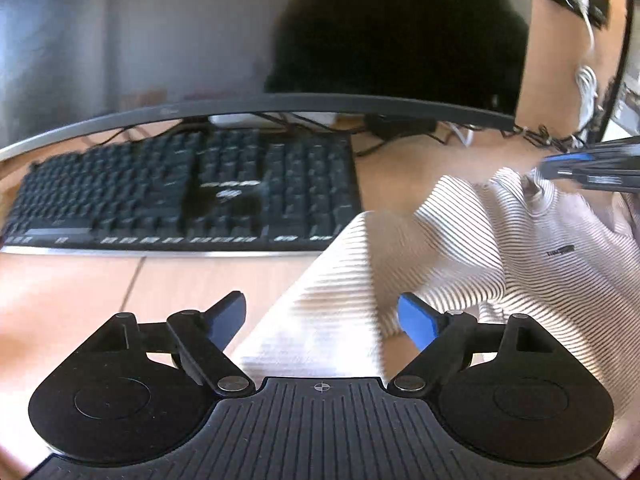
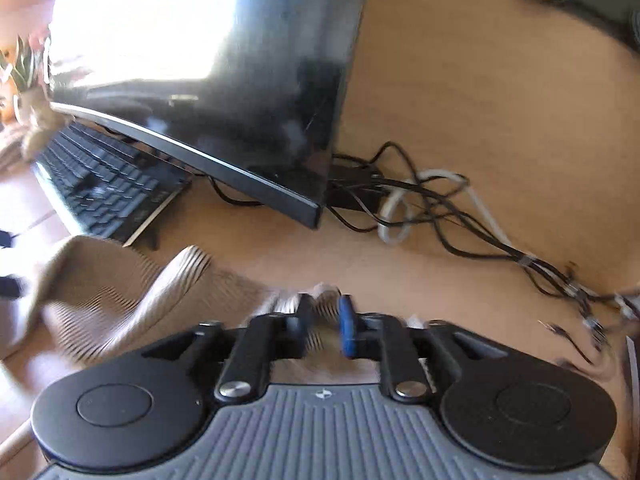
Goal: Fold clothes
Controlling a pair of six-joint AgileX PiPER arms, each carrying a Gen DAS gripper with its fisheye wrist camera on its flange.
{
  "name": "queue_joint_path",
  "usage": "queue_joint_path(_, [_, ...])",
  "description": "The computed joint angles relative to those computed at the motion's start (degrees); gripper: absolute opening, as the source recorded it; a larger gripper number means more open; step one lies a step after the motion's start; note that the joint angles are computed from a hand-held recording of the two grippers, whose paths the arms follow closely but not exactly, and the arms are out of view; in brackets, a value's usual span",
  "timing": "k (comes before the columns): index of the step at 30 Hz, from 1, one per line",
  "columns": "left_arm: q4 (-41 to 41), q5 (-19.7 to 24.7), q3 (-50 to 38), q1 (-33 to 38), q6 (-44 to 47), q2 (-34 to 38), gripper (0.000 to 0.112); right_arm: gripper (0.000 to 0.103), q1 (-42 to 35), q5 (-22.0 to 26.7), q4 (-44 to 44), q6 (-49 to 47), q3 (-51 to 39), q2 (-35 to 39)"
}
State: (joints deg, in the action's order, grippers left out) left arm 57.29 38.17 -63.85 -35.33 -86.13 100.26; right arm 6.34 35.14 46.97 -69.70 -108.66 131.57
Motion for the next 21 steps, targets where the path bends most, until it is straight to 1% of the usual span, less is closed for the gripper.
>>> queue_joint_path(1, [-0.11,-0.51,-1.19,0.49,1.56,1.34,0.088,0.04,-1.78,-0.04,2.96,-3.79,4.82,-3.35])
queue_joint_path(2, [-1.25,-1.45,-2.77,1.44,4.26,3.0,0.087,0.045,-3.77,-0.15,4.95,-6.77,9.33,-6.57])
queue_joint_path(3, [-2.71,-2.37,-4.48,2.45,7.29,4.73,0.08,0.046,-5.67,-0.18,5.81,-8.39,13.97,-9.8])
queue_joint_path(4, [-4.35,-3.15,-6.28,3.41,10.47,6.49,0.056,0.047,-7.03,0.37,5.2,-7.96,16.87,-11.84])
queue_joint_path(5, [-5.78,-2.77,-7.96,3.83,13.02,7.71,0.042,0.048,-8.42,0.81,4.65,-7.71,19.8,-13.83])
queue_joint_path(6, [-7.17,-2.14,-9.66,4.15,15.46,8.84,0.024,0.048,-9.73,0.37,4.85,-8.68,23.64,-15.85])
queue_joint_path(7, [-8.31,-1.47,-11.32,4.42,17.61,9.98,0.013,0.049,-10.68,-0.76,5.27,-9.8,27.28,-17.44])
queue_joint_path(9, [-6.17,-0.91,-12.13,4.51,16.71,8.85,0.011,0.049,-12.01,-3.29,5.36,-9.43,32.5,-19.08])
queue_joint_path(12, [1.2,1.52,-12.7,4.48,12.4,4.78,0.011,0.049,-12.67,-5.79,7.97,-9.14,37.2,-19.64])
queue_joint_path(14, [1.58,0.16,-13.14,6.0,15.14,2.76,0.011,0.049,-12.66,-6.34,9.67,-10.0,38.91,-19.9])
queue_joint_path(15, [2.01,0.92,-13.37,6.08,16.55,3.45,0.011,0.05,-12.57,-6.46,9.98,-9.94,39.4,-19.8])
queue_joint_path(17, [3.01,2.89,-13.9,6.03,19.25,5.36,0.011,0.057,-11.9,-6.93,8.1,-7.7,39.1,-18.77])
queue_joint_path(19, [-0.99,2.21,-13.5,7.09,21.63,7.67,0.012,0.06,-11.44,-8.13,10.12,-10.38,39.9,-18.81])
queue_joint_path(20, [-2.58,1.65,-12.86,7.66,21.74,8.99,0.014,0.06,-11.24,-8.13,8.67,-8.97,39.7,-19.2])
queue_joint_path(21, [-1.87,1.16,-11.66,7.63,19.61,8.81,0.019,0.06,-11.15,-8.09,7.58,-8.07,39.58,-19.71])
